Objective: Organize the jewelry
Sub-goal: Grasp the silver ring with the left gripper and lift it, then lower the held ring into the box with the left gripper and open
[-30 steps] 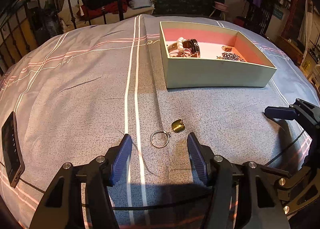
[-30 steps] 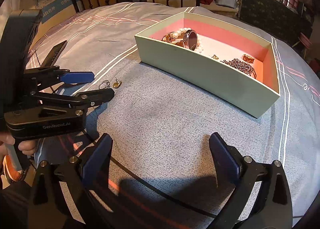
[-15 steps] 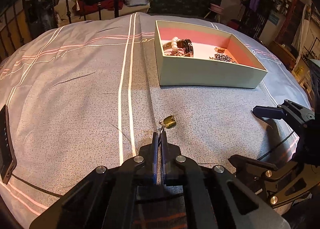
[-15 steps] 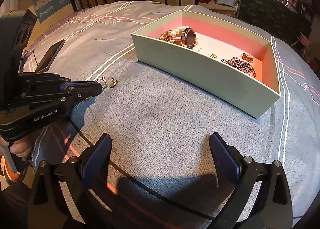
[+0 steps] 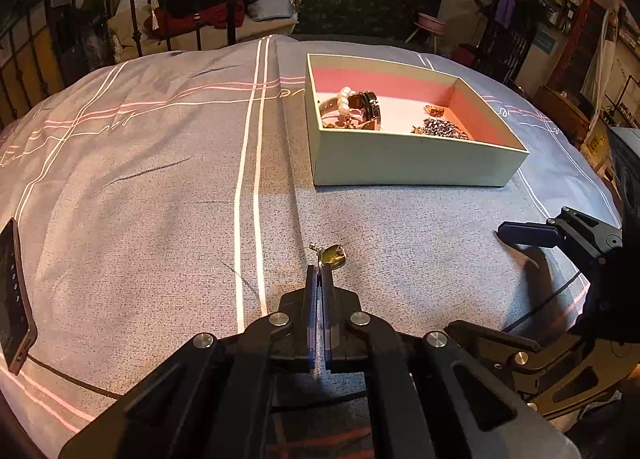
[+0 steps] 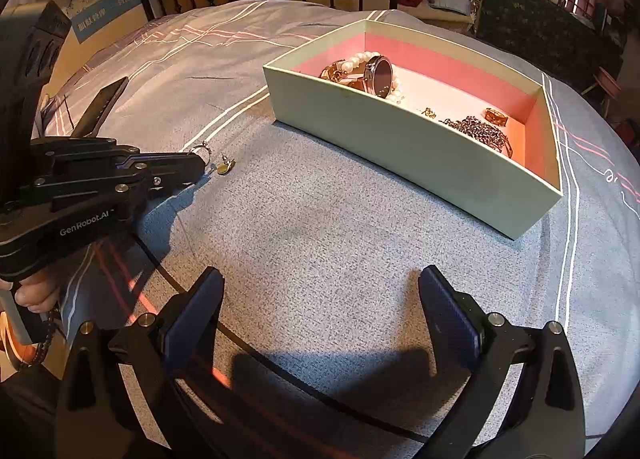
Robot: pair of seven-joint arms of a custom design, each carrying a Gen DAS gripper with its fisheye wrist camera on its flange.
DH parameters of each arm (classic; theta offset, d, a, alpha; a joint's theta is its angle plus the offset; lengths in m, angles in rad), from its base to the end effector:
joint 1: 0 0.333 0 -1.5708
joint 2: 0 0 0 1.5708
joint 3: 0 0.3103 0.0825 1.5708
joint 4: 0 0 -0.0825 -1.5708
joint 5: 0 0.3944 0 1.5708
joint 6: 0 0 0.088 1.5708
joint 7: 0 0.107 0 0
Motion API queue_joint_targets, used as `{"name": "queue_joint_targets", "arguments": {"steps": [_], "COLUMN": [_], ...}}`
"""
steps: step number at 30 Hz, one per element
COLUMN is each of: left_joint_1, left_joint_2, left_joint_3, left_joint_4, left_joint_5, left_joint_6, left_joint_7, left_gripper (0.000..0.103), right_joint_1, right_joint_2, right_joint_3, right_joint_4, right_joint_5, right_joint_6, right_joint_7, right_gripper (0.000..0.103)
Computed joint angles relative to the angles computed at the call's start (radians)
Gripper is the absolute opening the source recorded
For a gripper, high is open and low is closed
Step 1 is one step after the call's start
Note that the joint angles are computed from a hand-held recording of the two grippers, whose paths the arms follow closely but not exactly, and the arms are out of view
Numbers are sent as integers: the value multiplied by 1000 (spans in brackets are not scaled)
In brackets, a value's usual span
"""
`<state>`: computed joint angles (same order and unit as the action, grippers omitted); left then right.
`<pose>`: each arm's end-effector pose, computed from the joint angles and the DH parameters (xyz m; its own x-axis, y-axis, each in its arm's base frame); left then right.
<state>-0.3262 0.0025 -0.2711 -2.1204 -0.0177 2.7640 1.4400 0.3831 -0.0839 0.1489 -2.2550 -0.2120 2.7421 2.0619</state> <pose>0.4940 -0.3350 0.4734 -0.4623 -0.8818 0.0936 -0.7386 0.3245 -0.5909 0.4776 0.2921 0.4506 0.2368 -0.9681 -0.0816 -0.8231 -0.1552 -0.5463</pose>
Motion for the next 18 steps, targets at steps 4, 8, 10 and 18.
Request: {"name": "queue_joint_targets", "arguments": {"steps": [4,8,10,18], "left_joint_1": [-4,-13,-19,-41], "left_joint_2": [-12,-11,-2,80], "left_joint_3": [-2,-7,-11,-26], "left_joint_4": [-3,9,24,158], "left_joint_5": [-14,-54,-64,-59], "left_joint_6": [6,9,11,36], "left_joint_7": [11,50,63,91], "left_gripper": [2,2,2,2], "right_joint_1": [7,18,5,-69], "right_joint_2": [-15,-28,-35,-64], "right_joint_3": [-8,-19,-11,2], "right_joint_4": [-22,-35,-41,-11], "right_joint_5": [55,161,136,-21], "right_joint_6": [46,76,88,98], "right_joint_7": [-44,-131,-108,13], "right_gripper": [50,10,8,8]}}
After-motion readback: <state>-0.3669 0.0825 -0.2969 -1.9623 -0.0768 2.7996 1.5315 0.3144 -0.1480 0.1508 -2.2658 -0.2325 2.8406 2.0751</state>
